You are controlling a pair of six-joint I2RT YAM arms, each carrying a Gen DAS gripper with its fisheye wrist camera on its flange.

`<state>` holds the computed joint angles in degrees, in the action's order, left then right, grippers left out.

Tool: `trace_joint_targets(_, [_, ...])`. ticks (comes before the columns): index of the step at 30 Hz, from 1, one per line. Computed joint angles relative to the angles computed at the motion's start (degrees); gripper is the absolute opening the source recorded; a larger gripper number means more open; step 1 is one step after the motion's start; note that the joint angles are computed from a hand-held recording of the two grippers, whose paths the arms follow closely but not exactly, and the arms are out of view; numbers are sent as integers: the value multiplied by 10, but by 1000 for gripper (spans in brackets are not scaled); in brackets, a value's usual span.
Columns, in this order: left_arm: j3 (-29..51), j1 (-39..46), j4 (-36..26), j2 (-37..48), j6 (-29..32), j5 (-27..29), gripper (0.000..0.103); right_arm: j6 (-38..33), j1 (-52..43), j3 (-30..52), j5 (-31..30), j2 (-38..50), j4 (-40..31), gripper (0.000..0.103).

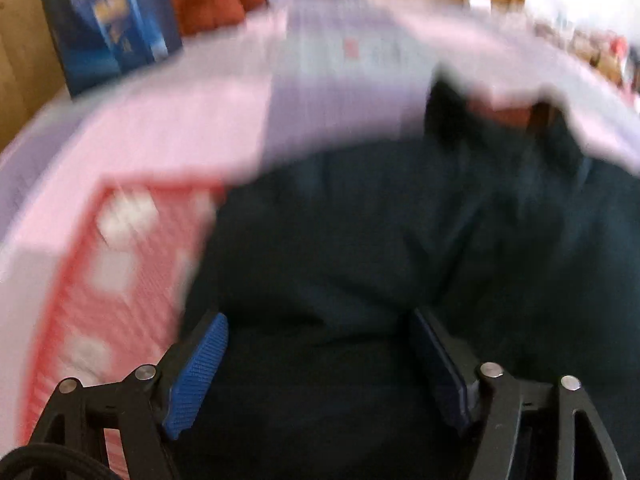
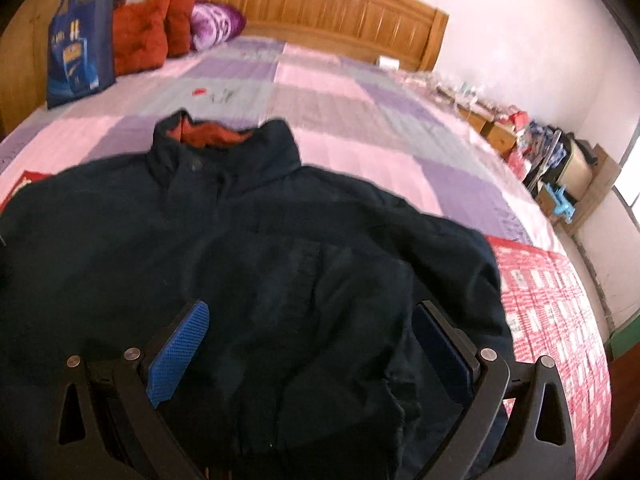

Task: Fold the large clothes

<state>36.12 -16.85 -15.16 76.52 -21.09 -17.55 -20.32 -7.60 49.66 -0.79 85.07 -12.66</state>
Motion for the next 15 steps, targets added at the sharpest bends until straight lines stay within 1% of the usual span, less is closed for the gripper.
trace_joint_targets(1, [-34, -15, 35, -15, -14, -22, 82, -1, -5, 7, -15, -2, -11, 103])
trace_joint_targets(2, [-65, -34, 59, -40, -43, -51, 82, -4, -6, 19, -36, -5, -25, 103])
trace_joint_targets(5, [-116, -79, 57, -104, -124, -107, 82, -42, 11, 52, -85, -4, -55, 103])
trace_joint_targets(6, [-138, -100, 60, -125, -149, -130, 84, -53, 26, 64, -94, 2, -61, 103])
trace_joint_targets(7, [-148, -111, 62, -128, -161, -144, 86, -59, 39, 74, -101, 8, -69, 103])
trace_joint_targets(8, [-147, -96, 68, -116, -161, -128, 88, -65, 61, 94, -102, 23, -84, 103])
trace_joint_targets(10, [-140, -66, 75, -100, -149, -89, 89, -66, 100, 96, -68, 28, -69, 103])
trace_joint_targets(12, [-127, -54, 57, -102, -129, -77, 89, -58, 125, 72, -27, 17, -40, 103])
trace_joint_targets(13, [-114, -43, 40, -106, -117, -61, 89, -47, 126, 62, -18, 11, -32, 103])
trace_joint_targets(15, [-102, -8, 14, -163, -86, -6, 88, -20, 105, 16, -6, -18, -15, 103])
